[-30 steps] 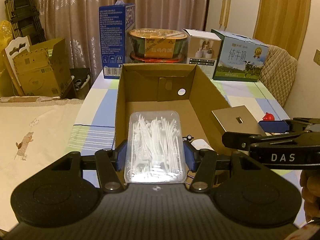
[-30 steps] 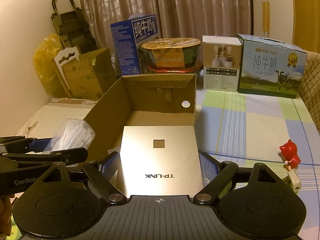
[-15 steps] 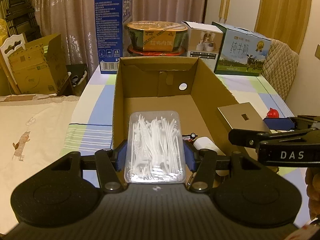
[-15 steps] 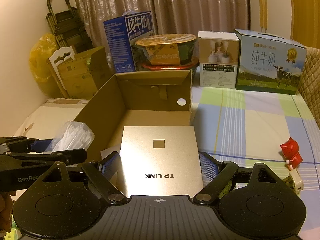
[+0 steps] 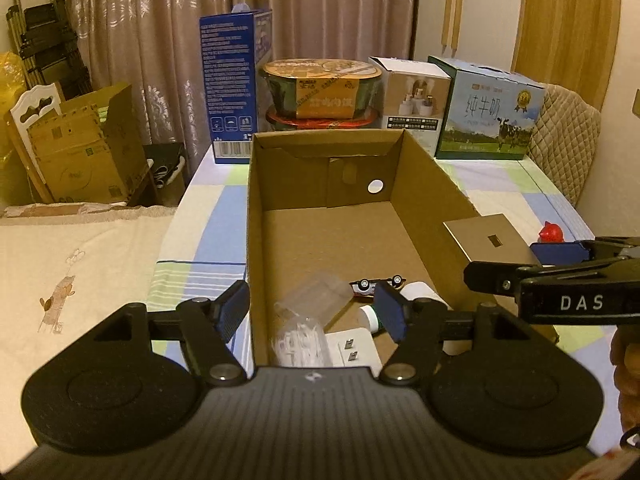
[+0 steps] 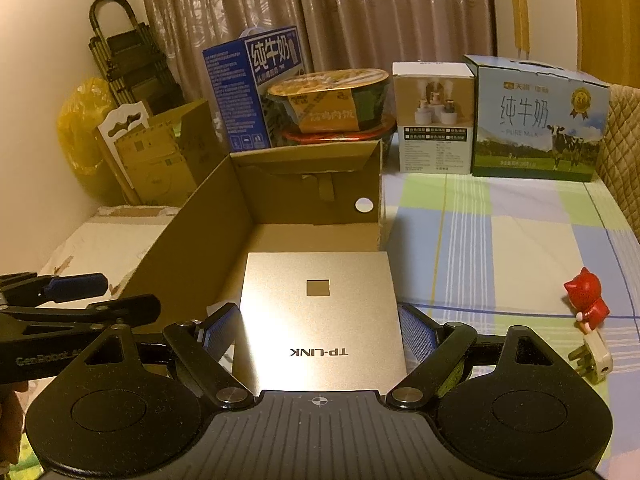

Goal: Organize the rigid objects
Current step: 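Lower the toothpick box into the cardboard box and open the left tool, then lower the TP-Link card into the cardboard box and open the right tool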

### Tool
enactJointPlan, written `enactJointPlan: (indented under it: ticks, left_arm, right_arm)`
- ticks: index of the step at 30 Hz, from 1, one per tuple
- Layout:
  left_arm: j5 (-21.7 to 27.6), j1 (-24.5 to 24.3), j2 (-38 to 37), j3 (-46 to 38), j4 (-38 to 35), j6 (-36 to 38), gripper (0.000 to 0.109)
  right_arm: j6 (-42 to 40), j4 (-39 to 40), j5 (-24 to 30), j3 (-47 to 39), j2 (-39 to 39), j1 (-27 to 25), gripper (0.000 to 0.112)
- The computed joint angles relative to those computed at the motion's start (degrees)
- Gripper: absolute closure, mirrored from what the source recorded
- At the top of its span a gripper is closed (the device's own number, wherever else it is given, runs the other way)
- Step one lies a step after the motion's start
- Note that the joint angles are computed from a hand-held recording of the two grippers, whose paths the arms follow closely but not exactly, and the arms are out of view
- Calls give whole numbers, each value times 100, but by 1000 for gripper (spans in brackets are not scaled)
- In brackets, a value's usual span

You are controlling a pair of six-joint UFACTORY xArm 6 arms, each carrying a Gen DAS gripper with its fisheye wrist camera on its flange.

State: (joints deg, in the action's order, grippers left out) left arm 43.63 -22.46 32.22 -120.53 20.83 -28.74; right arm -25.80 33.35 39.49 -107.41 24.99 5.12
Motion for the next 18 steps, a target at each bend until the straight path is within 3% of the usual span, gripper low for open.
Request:
enactJointPlan:
  ticks: [18]
  left_arm:
    - [-83, 7, -258, 400, -28, -134, 44]
  right_arm:
    - [-28, 72, 33, 119, -102, 53, 30]
